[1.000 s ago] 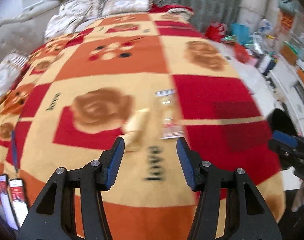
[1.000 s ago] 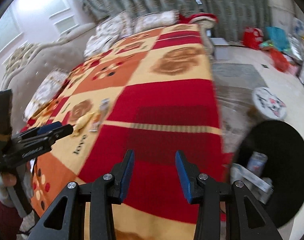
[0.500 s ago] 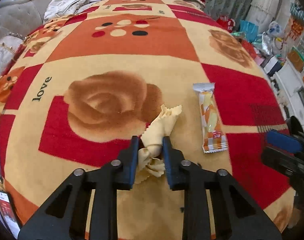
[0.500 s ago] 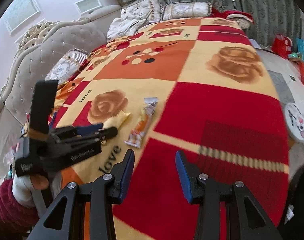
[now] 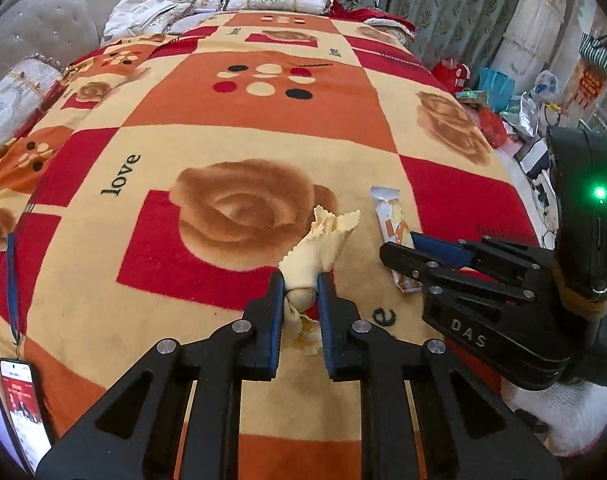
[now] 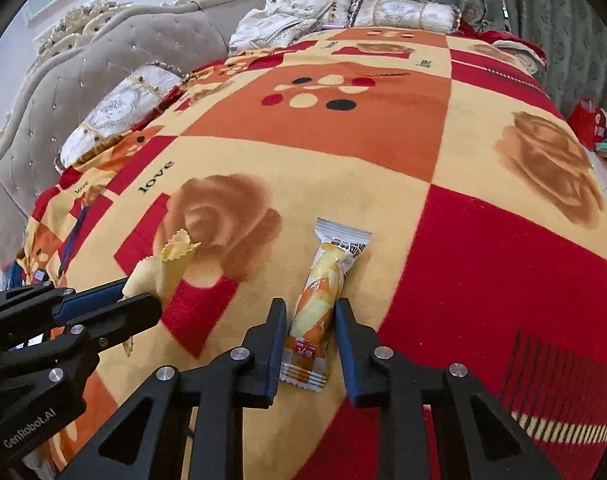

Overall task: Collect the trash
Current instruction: 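Grasp the crumpled beige paper with the left tool while the right tool grasps the snack wrapper, then carry the crumpled paper and snack wrapper over the black bin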

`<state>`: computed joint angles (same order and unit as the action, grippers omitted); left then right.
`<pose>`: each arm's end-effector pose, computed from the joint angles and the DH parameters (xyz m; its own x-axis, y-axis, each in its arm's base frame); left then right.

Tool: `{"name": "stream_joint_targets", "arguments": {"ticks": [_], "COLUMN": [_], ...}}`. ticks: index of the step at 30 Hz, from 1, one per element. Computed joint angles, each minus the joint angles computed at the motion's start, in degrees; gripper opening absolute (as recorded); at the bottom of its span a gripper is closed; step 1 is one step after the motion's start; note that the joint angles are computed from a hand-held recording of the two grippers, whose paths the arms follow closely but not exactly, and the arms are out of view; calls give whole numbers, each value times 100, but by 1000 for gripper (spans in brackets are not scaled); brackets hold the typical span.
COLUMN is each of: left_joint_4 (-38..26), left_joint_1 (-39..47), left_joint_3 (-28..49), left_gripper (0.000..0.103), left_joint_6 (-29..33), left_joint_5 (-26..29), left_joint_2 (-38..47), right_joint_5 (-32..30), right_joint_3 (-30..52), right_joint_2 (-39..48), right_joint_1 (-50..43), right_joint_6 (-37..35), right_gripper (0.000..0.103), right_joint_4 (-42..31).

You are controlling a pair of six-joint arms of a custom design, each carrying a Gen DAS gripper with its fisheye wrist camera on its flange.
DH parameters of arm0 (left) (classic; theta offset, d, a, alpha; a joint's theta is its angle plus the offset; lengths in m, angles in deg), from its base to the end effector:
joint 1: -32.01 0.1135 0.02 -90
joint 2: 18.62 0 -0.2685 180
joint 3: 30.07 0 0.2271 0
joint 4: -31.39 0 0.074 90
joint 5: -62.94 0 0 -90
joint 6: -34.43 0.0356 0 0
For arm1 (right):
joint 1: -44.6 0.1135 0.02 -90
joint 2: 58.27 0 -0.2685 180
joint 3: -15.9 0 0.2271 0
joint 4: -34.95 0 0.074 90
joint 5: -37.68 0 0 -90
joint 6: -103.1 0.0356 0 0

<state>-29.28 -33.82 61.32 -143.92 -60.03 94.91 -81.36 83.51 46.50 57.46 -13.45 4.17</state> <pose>0.1612 -0.3119 0.1710 -0.7489 -0.3794 -0.5433 -0.3848 0.9165 -0.1096 0.2973 0.0856 0.1385 -0.6418 -0.5474 -0.5371 -0.7369 0.6340 0.2346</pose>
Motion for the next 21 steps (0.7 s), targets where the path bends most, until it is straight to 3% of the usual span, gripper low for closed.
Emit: {"name": "stream_joint_targets", "arguments": {"ticks": [10, 21], "left_joint_4": [-457, -1252], "left_joint_1": [-284, -609], "left_joint_3": [772, 2729], "left_gripper": [14, 14], "left_joint_6": [-135, 151], "left_joint_5": [-178, -307], "left_joint_2": [389, 1440], "right_joint_5": [-776, -1307], "right_joint_3": [-360, -77], "right_joint_2": [-970, -1082], "right_joint_1": [-1289, -3409], "right_joint_6": [-1051, -2825], "right_gripper": [20, 20], "right_joint_4": [-1027, -2580]}}
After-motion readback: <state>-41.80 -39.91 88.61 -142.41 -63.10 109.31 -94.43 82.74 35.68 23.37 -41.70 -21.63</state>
